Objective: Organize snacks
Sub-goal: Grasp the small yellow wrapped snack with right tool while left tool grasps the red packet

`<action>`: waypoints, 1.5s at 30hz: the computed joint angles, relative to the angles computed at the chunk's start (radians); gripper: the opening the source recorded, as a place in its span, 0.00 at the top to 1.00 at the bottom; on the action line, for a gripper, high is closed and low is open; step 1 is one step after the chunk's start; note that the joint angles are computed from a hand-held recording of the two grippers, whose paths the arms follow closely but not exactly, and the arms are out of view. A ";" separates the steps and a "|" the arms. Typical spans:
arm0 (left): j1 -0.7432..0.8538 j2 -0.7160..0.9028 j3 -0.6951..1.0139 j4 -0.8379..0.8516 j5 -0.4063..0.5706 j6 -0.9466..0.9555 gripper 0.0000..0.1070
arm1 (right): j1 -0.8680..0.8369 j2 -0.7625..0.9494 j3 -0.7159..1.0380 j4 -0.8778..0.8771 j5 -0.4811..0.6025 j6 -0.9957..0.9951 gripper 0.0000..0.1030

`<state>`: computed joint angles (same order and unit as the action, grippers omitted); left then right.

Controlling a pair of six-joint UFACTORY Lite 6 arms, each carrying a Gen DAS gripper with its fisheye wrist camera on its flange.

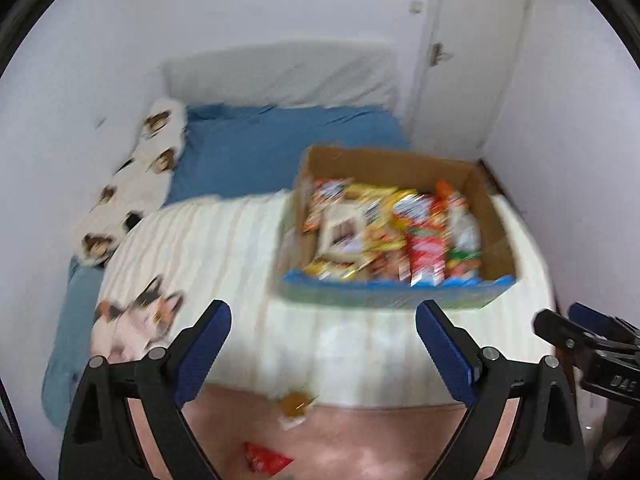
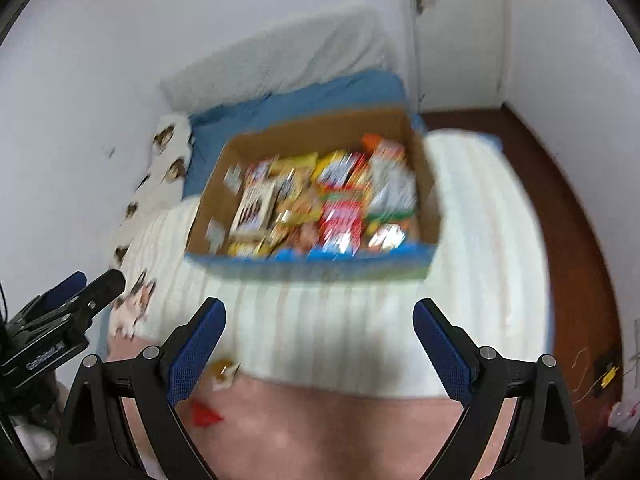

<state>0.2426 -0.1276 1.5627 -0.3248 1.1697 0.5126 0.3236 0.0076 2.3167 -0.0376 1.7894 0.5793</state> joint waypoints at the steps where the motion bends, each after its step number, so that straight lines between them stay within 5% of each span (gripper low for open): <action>1: 0.021 -0.028 -0.060 0.024 -0.031 0.011 0.11 | 0.034 -0.042 -0.105 0.018 -0.032 0.033 0.06; 6: 0.182 -0.117 -0.385 0.127 -0.126 0.102 0.11 | 0.202 -0.219 -0.619 0.124 -0.309 0.134 0.06; 10: 0.314 -0.102 -0.570 0.187 -0.181 0.129 0.11 | 0.260 -0.220 -0.850 0.258 -0.499 0.122 0.06; 19: 0.506 0.042 -0.703 0.282 -0.312 0.102 0.12 | 0.352 0.048 -0.976 0.451 -0.801 0.006 0.11; 25: 0.544 0.056 -0.742 0.300 -0.351 0.113 0.12 | 0.411 0.268 -0.877 0.449 -0.859 -0.002 0.26; 27: 0.550 0.064 -0.755 0.303 -0.349 0.121 0.12 | 0.453 0.331 -0.800 0.345 -0.826 0.045 0.52; 28: 0.552 0.066 -0.759 0.297 -0.340 0.129 0.12 | 0.472 0.344 -0.779 0.306 -0.820 0.054 0.55; 32: 0.572 0.095 -0.753 0.241 -0.271 0.172 0.12 | 0.514 0.296 -0.811 0.227 -0.796 0.057 0.57; 37: 0.647 0.310 -0.643 0.118 -0.092 0.140 0.12 | 0.489 0.056 -1.067 0.220 -0.793 0.080 0.57; 45: 0.566 0.375 -0.671 0.055 -0.023 0.107 0.12 | 0.411 -0.289 -1.376 0.249 -0.758 0.171 0.57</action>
